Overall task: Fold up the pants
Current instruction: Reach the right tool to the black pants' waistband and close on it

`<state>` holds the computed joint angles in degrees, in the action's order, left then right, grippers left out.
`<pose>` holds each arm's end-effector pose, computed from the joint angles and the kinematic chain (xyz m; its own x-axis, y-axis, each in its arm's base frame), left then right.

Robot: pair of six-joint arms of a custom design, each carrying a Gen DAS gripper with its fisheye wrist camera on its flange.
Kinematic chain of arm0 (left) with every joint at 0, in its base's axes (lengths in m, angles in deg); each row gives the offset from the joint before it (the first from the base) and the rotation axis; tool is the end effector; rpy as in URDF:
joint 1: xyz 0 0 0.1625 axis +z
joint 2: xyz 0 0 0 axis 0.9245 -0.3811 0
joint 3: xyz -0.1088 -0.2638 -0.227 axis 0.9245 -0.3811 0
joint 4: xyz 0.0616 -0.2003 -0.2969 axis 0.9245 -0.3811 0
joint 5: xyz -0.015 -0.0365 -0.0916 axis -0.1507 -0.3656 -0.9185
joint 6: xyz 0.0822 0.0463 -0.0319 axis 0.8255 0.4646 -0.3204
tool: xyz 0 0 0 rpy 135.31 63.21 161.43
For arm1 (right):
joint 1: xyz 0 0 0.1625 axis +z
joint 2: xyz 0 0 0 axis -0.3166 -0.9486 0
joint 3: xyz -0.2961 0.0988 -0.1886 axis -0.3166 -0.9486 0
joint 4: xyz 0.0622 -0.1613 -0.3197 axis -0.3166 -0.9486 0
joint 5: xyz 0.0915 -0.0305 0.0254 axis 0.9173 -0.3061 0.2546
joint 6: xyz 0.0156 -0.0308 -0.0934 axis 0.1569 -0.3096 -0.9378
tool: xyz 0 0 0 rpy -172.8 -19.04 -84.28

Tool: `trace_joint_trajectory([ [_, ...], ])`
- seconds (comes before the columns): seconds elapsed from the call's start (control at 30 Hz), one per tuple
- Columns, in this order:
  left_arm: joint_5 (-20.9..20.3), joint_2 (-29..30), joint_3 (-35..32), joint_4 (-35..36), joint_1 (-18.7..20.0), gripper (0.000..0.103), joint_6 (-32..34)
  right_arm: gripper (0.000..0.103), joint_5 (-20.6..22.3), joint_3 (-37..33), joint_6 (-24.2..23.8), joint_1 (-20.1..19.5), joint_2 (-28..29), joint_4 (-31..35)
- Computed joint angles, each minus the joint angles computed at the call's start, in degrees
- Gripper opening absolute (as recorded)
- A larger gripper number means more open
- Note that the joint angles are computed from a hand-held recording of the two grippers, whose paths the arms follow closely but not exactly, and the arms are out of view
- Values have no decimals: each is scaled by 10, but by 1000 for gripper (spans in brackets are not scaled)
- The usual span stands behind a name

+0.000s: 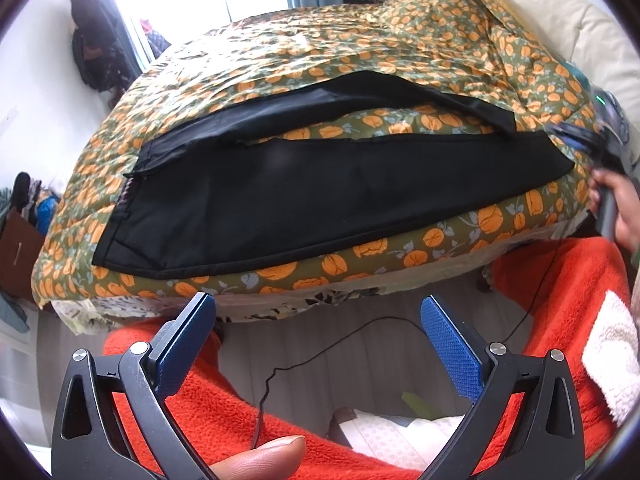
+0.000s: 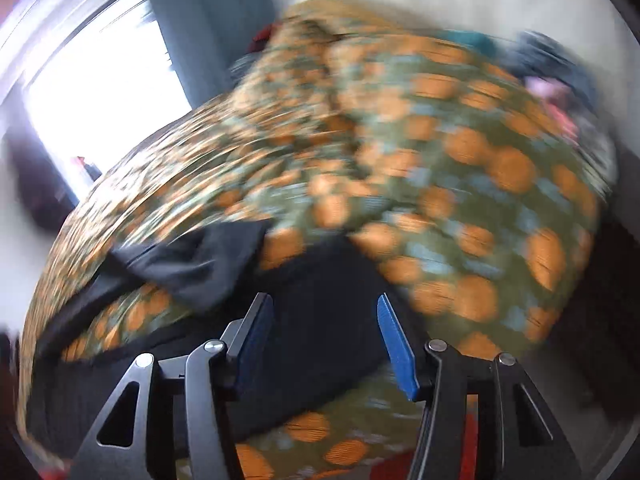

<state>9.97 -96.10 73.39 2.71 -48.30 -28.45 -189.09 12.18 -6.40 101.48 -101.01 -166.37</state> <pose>-0.3826 -0.3509 0.1388 -0.6204 -0.1495 -0.7699 0.3211 0.8472 -0.4232 0.0239 -0.5789 0.4299 -0.7582 0.1053 0.6435 -0.4321 0.6579 -0.6168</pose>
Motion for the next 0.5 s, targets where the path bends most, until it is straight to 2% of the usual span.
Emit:
trace_joint_trajectory([
  [0.07,2,2,-1,2,-2,102,0,59,-8,-39,-43,17,35,68],
  [0.13,3,-2,-2,14,-4,102,-14,59,-47,-81,-90,33,84,105],
  [0.23,-2,-15,5,33,-4,102,-46,59,-133,-127,-228,53,168,18],
  [0.33,-11,-31,17,42,-1,102,-74,56,-193,-187,-360,55,242,-63],
  [0.37,-15,-35,21,41,1,102,-80,46,-214,-221,-397,57,269,-77],
  [0.4,-18,-39,25,39,3,102,-84,12,-221,-236,-421,58,279,-92],
  [0.43,-21,-43,29,36,5,102,-87,5,-222,-248,-444,61,292,-124],
  [0.5,-23,-45,32,33,10,102,-87,5,-193,-242,-462,73,285,-169],
])
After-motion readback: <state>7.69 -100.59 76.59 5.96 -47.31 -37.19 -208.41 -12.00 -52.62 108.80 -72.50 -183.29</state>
